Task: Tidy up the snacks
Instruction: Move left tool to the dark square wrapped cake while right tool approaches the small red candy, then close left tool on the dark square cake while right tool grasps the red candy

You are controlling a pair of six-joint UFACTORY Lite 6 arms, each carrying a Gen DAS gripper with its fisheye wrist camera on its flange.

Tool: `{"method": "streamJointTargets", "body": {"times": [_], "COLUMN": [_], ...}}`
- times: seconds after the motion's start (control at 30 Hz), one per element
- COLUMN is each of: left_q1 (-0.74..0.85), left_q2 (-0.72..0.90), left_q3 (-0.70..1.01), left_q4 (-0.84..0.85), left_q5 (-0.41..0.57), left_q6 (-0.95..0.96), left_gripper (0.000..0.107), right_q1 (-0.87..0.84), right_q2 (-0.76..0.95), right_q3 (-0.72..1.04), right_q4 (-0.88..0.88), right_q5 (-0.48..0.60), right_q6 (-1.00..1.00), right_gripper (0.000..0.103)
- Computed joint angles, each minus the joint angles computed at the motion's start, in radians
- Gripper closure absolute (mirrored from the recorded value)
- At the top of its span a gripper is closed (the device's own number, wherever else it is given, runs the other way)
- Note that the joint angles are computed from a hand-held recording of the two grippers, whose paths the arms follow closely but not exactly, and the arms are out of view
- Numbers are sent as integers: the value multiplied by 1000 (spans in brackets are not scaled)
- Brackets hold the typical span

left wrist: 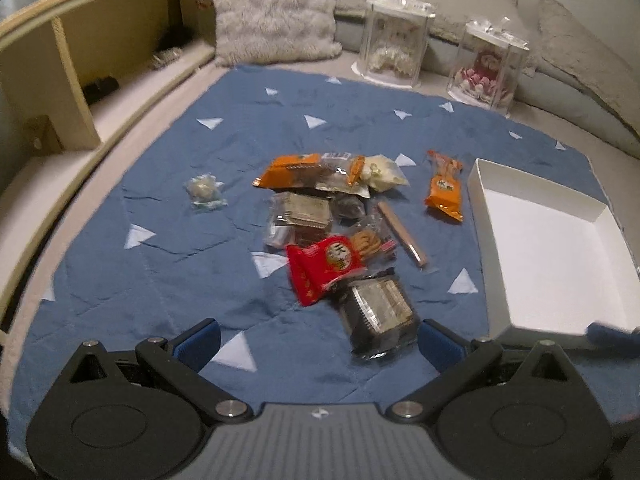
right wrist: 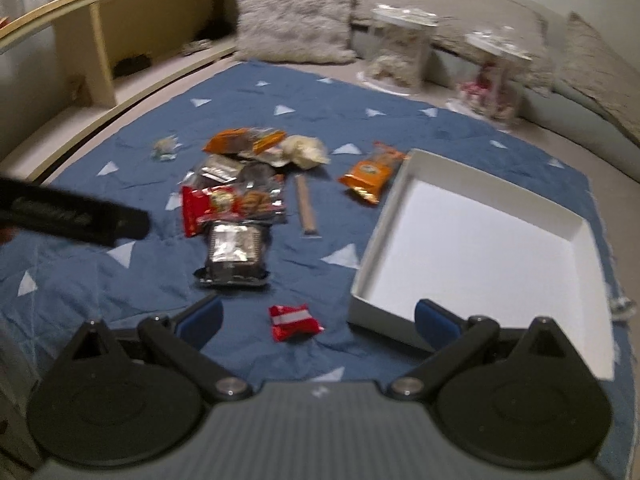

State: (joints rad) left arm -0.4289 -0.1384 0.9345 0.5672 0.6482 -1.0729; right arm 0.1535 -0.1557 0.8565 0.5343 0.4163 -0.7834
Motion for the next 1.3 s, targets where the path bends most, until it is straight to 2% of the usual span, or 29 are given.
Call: {"method": "streamJointTargets", "body": {"times": [0.1,0.33,0.53,0.67,1.0,1.17,1.3], "left_q1": [53,117,119,126,88,90,113], "left_q2": [100,370,583,693,840,811,775], "left_q3": [89,338,503,604,728,669,602], "left_q4": [-108,-352,-361,-432,-363,-336,-341], "left_q5": [-21,24,84,127,205,155,121], "left_q6": [102,282,244,253,140,175,202], "left_gripper": [4,4,4,4,4,4,4], "right_q1": [-32,-26,-29,-52,-82,-69,-23], "right_q2": [61,200,277,332,424,507,539], "right_q3": [36,106,110,136,186,265,294], "right_q4": [163,204,336,391,442,417,345], "right_q5": [47,106,100,104,115,150,109], "right_q6": [-170,-287,-433,-464,-447,-411,-382], "right_gripper": [2,25,38,39,39,39,39]}}
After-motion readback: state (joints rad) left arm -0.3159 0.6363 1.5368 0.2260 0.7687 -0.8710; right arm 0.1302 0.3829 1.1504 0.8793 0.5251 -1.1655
